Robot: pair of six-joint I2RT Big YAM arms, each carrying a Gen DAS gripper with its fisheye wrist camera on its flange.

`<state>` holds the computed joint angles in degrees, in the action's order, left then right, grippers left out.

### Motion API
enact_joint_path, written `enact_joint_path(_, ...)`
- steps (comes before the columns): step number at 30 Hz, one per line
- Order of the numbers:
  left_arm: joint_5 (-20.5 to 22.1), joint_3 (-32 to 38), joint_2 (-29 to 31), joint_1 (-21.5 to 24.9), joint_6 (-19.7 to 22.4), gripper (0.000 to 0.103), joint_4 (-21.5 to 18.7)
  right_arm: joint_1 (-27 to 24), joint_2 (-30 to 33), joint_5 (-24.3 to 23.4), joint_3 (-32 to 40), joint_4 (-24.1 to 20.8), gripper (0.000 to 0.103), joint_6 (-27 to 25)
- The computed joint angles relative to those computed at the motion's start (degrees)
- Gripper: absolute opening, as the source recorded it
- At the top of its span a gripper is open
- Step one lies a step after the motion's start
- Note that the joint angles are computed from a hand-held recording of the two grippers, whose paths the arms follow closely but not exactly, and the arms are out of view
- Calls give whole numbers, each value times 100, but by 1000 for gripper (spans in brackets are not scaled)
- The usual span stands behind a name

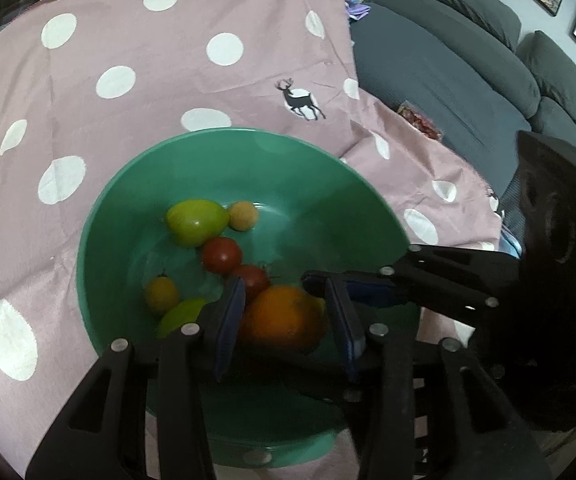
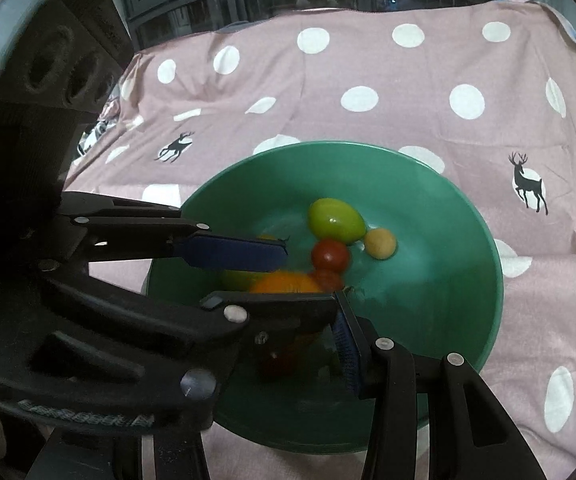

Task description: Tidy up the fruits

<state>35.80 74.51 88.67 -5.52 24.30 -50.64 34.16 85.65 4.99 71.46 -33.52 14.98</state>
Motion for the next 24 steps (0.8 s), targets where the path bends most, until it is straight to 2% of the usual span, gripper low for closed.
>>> enact_joint_path(4,-168,-49,-45,-7,-52,44,118,6,10,41,28,-65,46,10)
enact_joint_path(6,-351,-120,-119,-24,-105,52,253,22,5,100,30,-95,46,21)
enact_joint_path(8,-556,-214,-226,-25,-184,72,444,50,-66,186,-12,-96,46,71)
enact_joint_path(10,-754,-268,-312,-11,-295,87,579,87,-149,336,-53,-116,47,118)
enact_joint_path(14,-909,-337,-514,14,-294,101,652,190,-323,827,-82,-266,57,265)
enact_joint_path(16,-932,-410,-668,31,-255,102,718,252,-453,1084,-110,-357,62,361)
enact_joint_path(18,-972,-504,-837,47,-217,102,798,301,-555,1303,-122,-449,74,438)
enact_joint_path(20,-1003,-581,-989,79,-240,103,855,352,-624,1490,-100,-560,81,494)
enact_joint_path(24,-1191,-674,-1214,116,-385,103,872,466,-742,1786,-50,-806,87,630)
